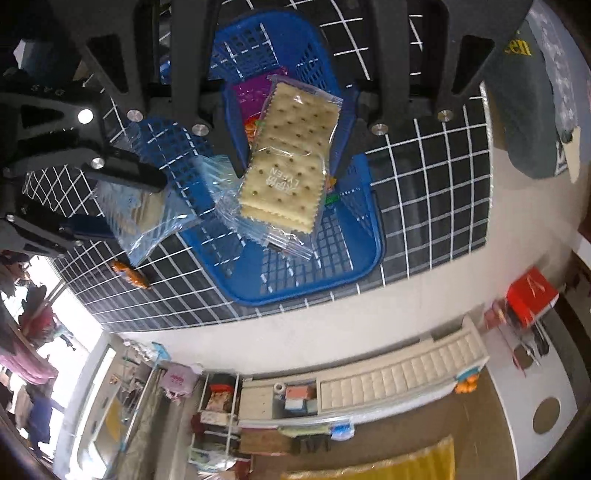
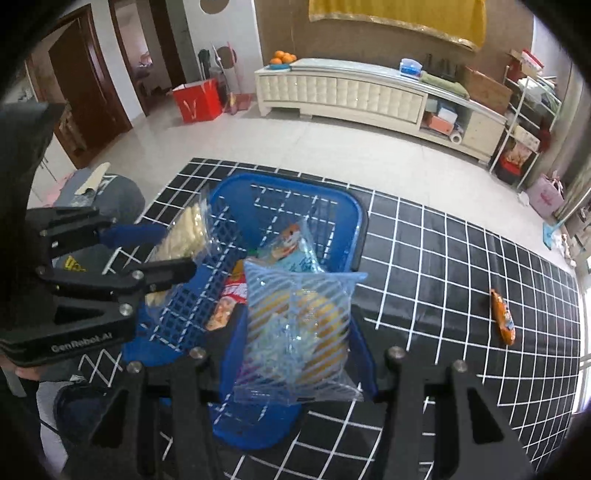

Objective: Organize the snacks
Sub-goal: 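Carry the cracker packet and biscuit pouch over the blue basket with both grippers, then open both grippers to drop the cracker packet and biscuit pouch into the basket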

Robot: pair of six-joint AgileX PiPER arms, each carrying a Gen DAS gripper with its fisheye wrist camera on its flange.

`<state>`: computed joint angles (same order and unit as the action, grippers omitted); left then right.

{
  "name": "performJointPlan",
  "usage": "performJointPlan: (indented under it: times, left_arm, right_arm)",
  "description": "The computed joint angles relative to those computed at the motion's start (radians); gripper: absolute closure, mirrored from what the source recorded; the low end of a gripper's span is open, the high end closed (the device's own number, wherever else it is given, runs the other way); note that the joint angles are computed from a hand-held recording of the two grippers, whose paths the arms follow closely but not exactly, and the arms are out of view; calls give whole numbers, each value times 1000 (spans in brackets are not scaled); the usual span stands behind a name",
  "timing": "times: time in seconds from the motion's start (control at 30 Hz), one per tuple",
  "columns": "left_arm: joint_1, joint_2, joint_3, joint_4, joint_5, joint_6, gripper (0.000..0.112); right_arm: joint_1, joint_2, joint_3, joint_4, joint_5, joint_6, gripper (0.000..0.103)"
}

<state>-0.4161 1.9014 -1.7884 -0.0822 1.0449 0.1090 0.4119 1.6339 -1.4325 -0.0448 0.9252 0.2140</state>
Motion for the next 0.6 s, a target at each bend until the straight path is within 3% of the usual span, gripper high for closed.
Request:
performJointPlan:
  times: [0.2,0.33,0.6]
  left_arm:
    - [22,73,-48,-59,-1,20,71]
    - [12,117,-114,-53,50,-24,71]
    - [8,58,-62,-29,35,-36,71]
  right_arm:
    - [-3,0,17,-20,-6,10,46]
    - [-13,-7,15,-16,-1,10,46]
    - [-8,-27,-3,13,24,7,46]
